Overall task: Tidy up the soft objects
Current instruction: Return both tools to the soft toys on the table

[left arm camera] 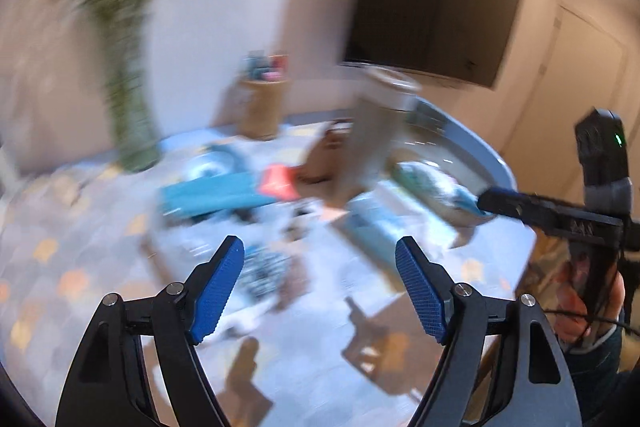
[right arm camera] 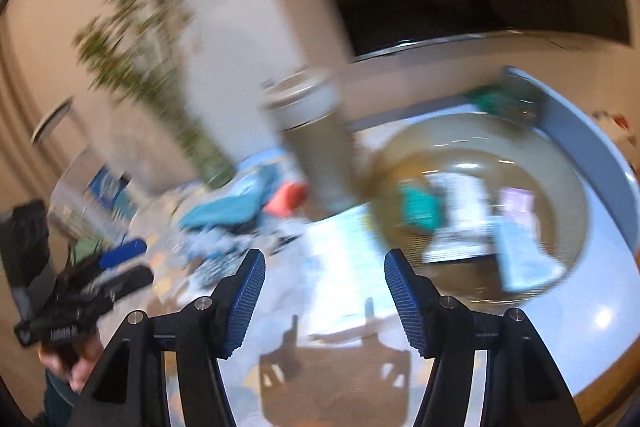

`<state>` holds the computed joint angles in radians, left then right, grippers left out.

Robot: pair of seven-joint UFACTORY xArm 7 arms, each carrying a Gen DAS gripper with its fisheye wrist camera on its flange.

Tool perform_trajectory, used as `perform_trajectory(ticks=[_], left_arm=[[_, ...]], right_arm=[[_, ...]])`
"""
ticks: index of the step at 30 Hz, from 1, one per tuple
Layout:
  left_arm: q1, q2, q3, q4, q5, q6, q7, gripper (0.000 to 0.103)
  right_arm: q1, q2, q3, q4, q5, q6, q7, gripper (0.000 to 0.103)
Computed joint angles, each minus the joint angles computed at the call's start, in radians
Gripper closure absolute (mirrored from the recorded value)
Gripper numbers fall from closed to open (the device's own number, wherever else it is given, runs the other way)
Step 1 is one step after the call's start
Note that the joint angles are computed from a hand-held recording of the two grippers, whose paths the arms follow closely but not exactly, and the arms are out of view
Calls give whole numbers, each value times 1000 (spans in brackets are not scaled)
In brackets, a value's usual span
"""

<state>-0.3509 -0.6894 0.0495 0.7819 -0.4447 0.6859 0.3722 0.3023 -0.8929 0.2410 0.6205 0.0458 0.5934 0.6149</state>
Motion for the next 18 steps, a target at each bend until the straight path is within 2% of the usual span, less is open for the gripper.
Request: perform_trajectory(ticks=[2, 9, 13, 18], left_arm=[[35, -31, 54, -20, 3, 23, 6, 26], [123, -69, 152, -70, -5, 68, 52, 26], [142, -58, 173, -92, -21, 92, 96, 26], [126, 17, 169, -97, -74, 98, 152, 26]], right_arm=[[26, 86, 40, 46, 1, -27, -5, 42], [62, 398, 153, 215, -78, -71, 31, 42], [89, 526, 146, 269, -119, -89, 59, 42], [124, 645, 100, 295, -129, -111, 81, 42]])
